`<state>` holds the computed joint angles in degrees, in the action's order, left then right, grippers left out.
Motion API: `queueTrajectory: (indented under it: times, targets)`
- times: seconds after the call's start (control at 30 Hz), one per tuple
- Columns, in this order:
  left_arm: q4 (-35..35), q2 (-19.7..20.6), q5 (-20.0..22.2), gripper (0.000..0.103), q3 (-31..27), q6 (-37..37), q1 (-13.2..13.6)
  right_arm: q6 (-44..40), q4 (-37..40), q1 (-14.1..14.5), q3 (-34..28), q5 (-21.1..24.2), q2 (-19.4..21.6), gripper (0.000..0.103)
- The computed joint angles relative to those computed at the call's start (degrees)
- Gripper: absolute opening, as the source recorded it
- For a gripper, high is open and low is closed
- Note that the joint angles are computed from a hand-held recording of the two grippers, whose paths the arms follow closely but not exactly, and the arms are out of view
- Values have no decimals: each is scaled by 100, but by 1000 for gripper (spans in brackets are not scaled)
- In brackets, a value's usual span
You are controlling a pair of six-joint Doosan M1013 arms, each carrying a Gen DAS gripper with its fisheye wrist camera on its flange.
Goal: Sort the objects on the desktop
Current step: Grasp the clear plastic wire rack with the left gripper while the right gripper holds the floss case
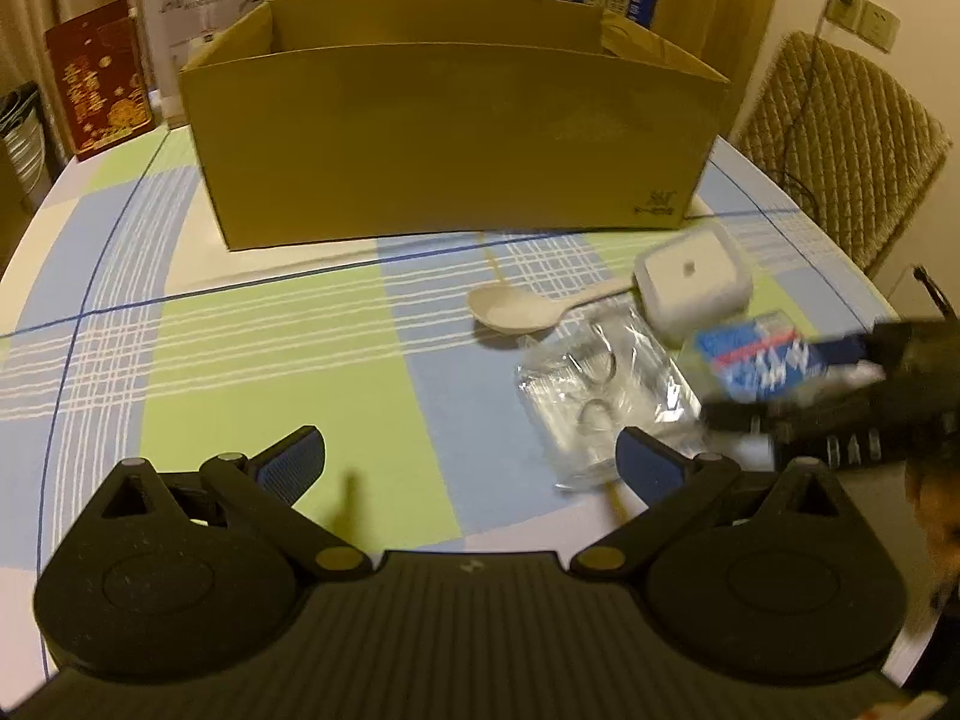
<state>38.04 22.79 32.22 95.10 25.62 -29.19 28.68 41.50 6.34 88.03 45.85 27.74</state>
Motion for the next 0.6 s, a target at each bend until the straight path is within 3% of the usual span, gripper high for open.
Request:
queueTrajectory:
  times: [0.17,0.43,0.6]
  targets:
    - [10,-33,-176,102,54,-87,15,723,-489,4,18,-351,-42,88]
    - [307,162,-459,101,-113,674,-145,1212,-640,-90,102,-623,-131,88]
    - [334,341,-267,91,-273,1198,-234,1497,-723,-106,59,-706,-105,88]
